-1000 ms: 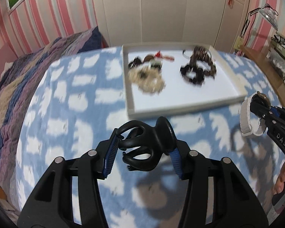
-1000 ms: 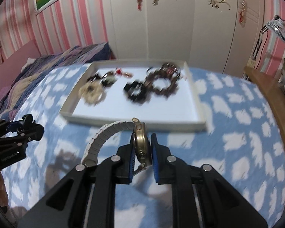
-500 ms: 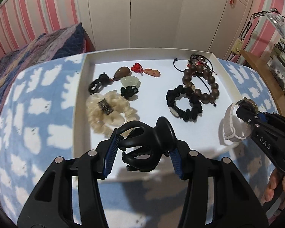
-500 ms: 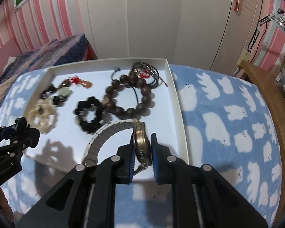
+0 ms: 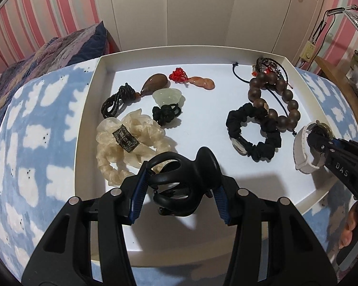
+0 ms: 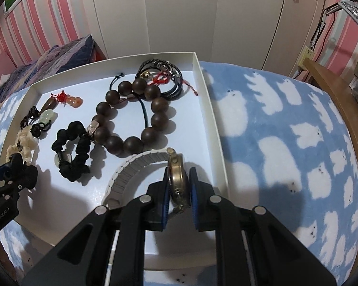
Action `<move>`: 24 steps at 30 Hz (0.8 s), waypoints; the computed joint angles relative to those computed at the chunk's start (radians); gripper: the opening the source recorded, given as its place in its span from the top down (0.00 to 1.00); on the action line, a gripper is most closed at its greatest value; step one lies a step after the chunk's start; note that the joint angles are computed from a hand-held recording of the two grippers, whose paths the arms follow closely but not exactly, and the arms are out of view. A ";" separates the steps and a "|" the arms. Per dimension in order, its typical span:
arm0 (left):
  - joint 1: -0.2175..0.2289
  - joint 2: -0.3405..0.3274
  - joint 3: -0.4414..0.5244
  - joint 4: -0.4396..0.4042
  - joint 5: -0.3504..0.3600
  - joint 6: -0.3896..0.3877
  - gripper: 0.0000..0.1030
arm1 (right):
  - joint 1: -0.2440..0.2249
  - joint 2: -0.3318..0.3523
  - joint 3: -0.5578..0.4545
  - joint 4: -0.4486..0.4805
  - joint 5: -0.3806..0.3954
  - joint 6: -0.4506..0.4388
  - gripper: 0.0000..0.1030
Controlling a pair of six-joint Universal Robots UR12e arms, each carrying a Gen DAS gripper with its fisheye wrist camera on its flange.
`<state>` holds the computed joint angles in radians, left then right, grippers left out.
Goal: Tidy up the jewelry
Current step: 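Carry the claw clip and watch into the white tray with both tools, then open both tools to release the claw clip and watch in the tray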
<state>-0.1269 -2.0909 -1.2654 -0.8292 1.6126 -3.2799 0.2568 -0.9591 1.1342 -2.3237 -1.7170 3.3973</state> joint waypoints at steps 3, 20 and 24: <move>-0.002 -0.006 0.003 0.008 0.015 0.001 0.51 | -0.002 0.004 -0.006 0.002 0.004 -0.007 0.85; 0.001 -0.006 0.011 -0.029 0.012 0.006 0.33 | 0.003 0.025 -0.103 0.176 0.014 -0.118 0.59; 0.004 0.009 0.013 -0.069 -0.014 0.019 0.26 | -0.001 0.037 -0.159 0.279 0.046 -0.131 0.59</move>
<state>-0.1227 -2.0823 -1.2521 -0.8984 1.5982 -3.2614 0.2557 -0.9217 0.9747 -2.0446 -1.6709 3.2665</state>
